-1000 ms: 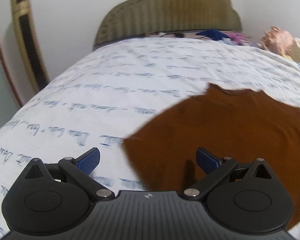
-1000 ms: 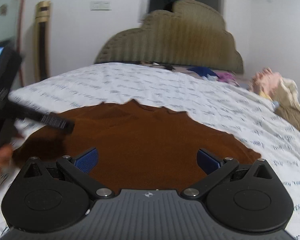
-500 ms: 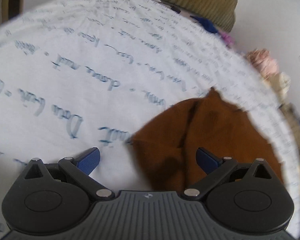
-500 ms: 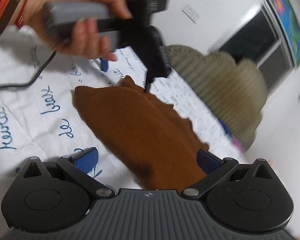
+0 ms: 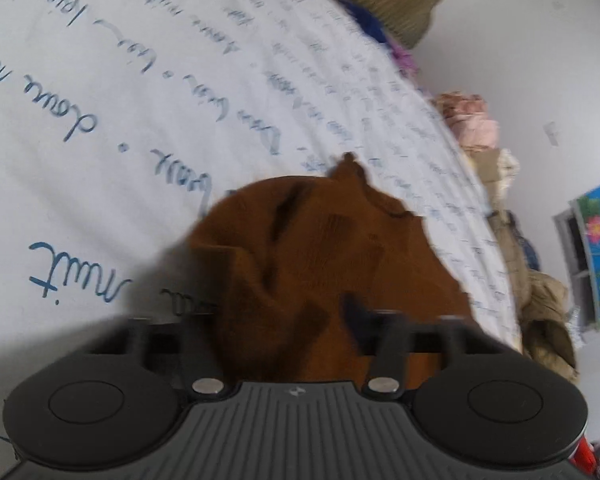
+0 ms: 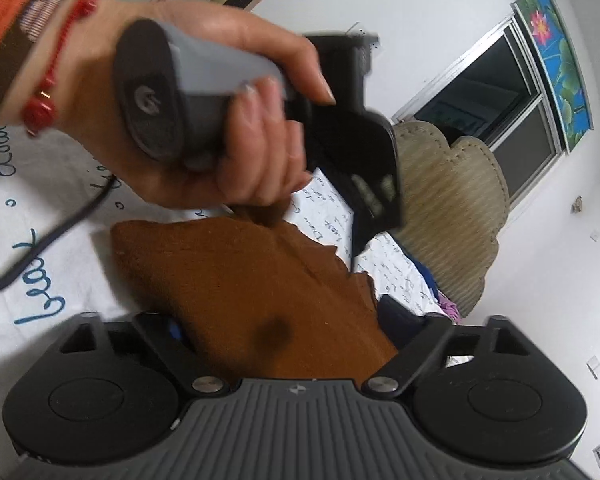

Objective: Fold small clothes
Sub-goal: 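Grasp a sweater corner with the right gripper and lift it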

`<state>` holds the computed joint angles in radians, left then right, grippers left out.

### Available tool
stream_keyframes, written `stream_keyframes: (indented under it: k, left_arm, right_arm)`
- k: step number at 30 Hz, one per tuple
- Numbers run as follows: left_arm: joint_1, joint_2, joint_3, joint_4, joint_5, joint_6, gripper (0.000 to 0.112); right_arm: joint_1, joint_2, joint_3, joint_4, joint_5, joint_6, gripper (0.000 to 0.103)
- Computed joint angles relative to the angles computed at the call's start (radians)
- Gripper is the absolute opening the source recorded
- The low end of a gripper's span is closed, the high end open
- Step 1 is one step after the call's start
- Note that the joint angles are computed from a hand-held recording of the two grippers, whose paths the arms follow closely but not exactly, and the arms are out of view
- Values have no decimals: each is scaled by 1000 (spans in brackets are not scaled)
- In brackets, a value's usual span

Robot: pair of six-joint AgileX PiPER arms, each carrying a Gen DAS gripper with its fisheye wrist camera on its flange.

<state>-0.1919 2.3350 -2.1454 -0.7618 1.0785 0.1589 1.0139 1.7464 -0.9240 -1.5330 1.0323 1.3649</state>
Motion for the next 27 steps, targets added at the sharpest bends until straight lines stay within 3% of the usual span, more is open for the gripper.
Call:
stream_keyframes:
  k: [1, 2, 4, 5, 9, 13, 20, 27]
  left_arm:
    - [-5, 12, -18, 22, -2, -27, 19]
    - [-3, 13, -16, 23, -7, -40, 18]
    - [-8, -20, 37, 29, -53, -37, 15]
    - [-17, -52, 81, 49, -88, -29, 15]
    - [-98, -165, 184, 233, -216, -64, 14]
    - [-175, -232, 187, 403, -260, -140, 14]
    - [-309, -206, 22, 636, -200, -286, 14]
    - [-421, -114, -177, 767, -108, -367, 14]
  right_arm:
    - [-3, -6, 8, -1, -12, -5, 56]
    - [-2, -5, 8, 2, -16, -11, 47]
    - [-1, 0, 12, 4, -23, -20, 16]
    - [0, -2, 23, -4, -27, -14, 12]
    - [28, -23, 79, -74, 20, 44, 10]
    - [42, -87, 140, -108, 67, 93, 10]
    - [26, -185, 224, -129, 129, 152, 9]
    - [-24, -244, 308, -142, 160, 231, 8]
